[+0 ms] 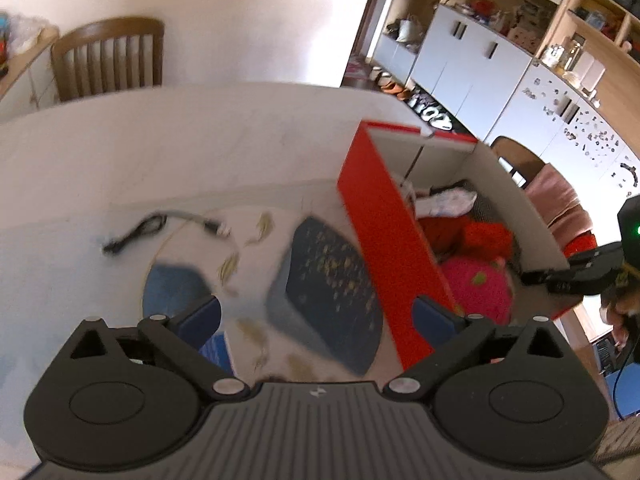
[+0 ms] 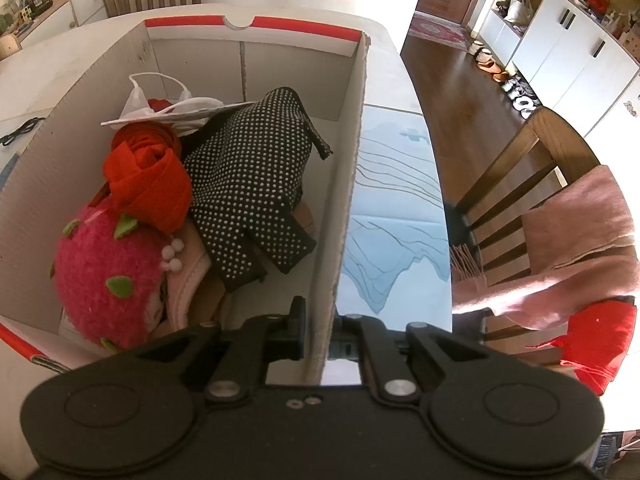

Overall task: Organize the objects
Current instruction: 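Open the left gripper and move it back over the brown hair tie, then close the left gripper on the brown beaded hair tie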

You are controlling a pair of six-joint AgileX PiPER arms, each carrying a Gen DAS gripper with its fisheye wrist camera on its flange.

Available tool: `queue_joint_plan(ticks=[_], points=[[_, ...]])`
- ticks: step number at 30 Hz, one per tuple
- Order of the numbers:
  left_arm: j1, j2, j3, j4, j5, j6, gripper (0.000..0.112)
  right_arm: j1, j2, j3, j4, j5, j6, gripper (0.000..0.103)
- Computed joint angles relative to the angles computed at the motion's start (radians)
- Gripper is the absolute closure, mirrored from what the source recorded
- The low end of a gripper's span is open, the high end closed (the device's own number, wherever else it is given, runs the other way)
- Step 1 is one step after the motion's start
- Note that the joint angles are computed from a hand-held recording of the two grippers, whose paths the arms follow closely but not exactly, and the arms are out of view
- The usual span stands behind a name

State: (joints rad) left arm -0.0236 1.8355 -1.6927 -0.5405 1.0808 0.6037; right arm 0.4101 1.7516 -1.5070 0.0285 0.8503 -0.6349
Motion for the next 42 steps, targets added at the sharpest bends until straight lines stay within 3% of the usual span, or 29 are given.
queue_joint_plan(ticks=[5, 8, 11, 16, 26, 33, 35, 37, 42], points=[[0.033, -0.076, 0.193, 0.0, -0.09, 0.062, 0.01, 0.011, -0.001, 0.005, -0.02, -0.007, 0.019, 0.095], [0.04, -0.089, 0.246, 0.015, -0.091, 0.069, 0.01, 0.014, -0.002, 0.007, -0.025, -0.01, 0.025, 0.094], [0.032, -0.11, 0.312, 0.042, -0.14, 0.064, 0.01, 0.017, -0.002, 0.008, -0.031, -0.012, 0.028, 0.094], [0.024, -0.11, 0.373, 0.074, -0.169, 0.051, 0.01, 0.018, -0.003, 0.01, -0.035, -0.014, 0.03, 0.094], [-0.01, -0.14, 0.495, 0.104, -0.321, 0.081, 0.01, 0.017, -0.002, 0.015, -0.046, -0.024, 0.03, 0.095], [-0.025, -0.15, 0.53, 0.097, -0.372, 0.086, 0.011, 0.017, -0.003, 0.024, -0.051, -0.037, 0.033, 0.096], [-0.03, -0.161, 0.545, 0.094, -0.397, 0.093, 0.015, 0.016, -0.003, 0.024, -0.047, -0.038, 0.028, 0.096], [-0.038, -0.164, 0.548, 0.104, -0.407, 0.087, 0.032, 0.014, -0.001, 0.023, -0.045, -0.039, 0.025, 0.096], [-0.046, -0.157, 0.544, 0.115, -0.401, 0.087, 0.054, 0.017, -0.004, 0.027, -0.044, -0.041, 0.028, 0.097]])
